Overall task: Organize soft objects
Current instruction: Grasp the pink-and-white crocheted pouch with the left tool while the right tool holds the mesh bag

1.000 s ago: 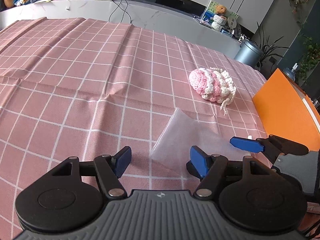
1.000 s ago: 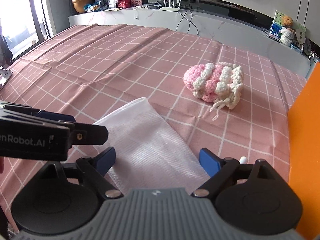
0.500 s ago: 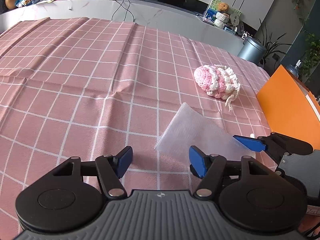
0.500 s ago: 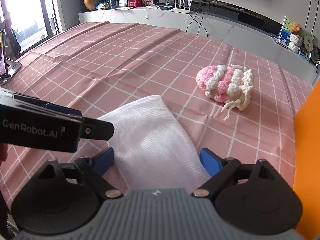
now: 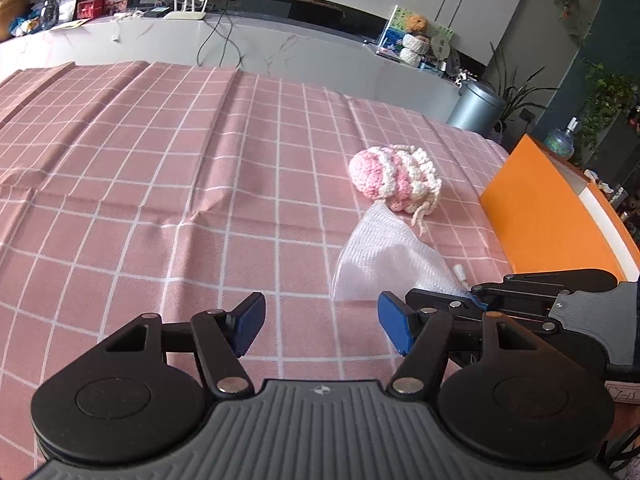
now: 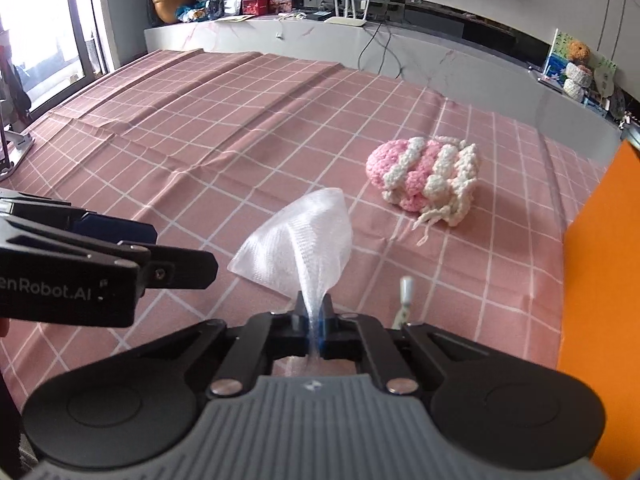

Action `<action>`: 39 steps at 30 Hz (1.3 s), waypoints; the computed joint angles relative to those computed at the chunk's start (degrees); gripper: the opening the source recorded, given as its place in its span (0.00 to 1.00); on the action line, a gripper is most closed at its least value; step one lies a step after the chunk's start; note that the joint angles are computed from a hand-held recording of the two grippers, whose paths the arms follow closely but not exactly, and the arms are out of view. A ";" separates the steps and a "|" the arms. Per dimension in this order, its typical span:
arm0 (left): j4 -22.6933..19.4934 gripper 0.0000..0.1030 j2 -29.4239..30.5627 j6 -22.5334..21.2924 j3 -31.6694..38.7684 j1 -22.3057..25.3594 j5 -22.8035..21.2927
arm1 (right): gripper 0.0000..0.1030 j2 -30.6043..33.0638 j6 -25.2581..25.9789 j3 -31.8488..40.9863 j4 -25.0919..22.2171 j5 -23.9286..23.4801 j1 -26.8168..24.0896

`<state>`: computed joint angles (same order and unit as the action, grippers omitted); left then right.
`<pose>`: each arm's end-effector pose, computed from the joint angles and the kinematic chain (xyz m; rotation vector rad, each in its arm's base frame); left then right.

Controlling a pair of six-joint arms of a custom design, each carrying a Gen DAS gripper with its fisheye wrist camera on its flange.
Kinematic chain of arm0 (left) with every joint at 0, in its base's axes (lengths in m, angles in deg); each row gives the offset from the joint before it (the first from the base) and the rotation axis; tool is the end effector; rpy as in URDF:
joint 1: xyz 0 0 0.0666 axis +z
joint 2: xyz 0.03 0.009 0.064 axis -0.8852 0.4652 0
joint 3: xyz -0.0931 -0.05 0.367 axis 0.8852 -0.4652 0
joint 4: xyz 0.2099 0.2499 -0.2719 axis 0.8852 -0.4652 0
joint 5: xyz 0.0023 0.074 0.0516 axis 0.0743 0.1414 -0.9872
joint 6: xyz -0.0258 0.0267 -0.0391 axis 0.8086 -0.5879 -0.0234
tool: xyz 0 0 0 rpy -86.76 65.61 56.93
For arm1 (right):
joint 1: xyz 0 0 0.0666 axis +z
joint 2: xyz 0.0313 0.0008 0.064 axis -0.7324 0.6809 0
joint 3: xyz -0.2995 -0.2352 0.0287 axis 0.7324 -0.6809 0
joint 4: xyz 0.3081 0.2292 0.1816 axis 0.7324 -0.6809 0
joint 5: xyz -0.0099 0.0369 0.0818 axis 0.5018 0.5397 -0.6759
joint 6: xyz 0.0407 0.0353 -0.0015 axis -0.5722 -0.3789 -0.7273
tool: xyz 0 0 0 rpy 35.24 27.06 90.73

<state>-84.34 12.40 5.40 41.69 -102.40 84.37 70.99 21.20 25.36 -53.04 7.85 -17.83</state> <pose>0.3829 -0.3255 0.3480 0.4367 2.4046 -0.5523 0.3438 0.1801 0.2684 -0.1235 2.4078 0.0023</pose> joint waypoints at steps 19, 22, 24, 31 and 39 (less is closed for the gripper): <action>0.19 0.85 19.37 -36.46 21.33 -2.47 6.12 | 0.01 4.56 1.66 11.56 -15.51 0.00 -12.90; -0.08 0.86 21.96 -41.96 23.72 -3.20 4.03 | 0.01 5.91 1.92 12.49 -15.29 -0.56 -13.66; -0.56 0.87 23.28 -44.99 25.05 -3.67 3.22 | 0.01 5.88 0.91 12.44 -14.48 -0.42 -14.04; -0.04 0.89 26.15 -48.86 26.41 -4.74 -0.82 | 0.01 5.63 -0.69 11.63 -11.71 0.69 -14.64; -1.98 0.74 28.06 -40.21 29.26 -4.04 -1.76 | 0.02 6.05 0.82 11.87 -11.69 0.29 -14.69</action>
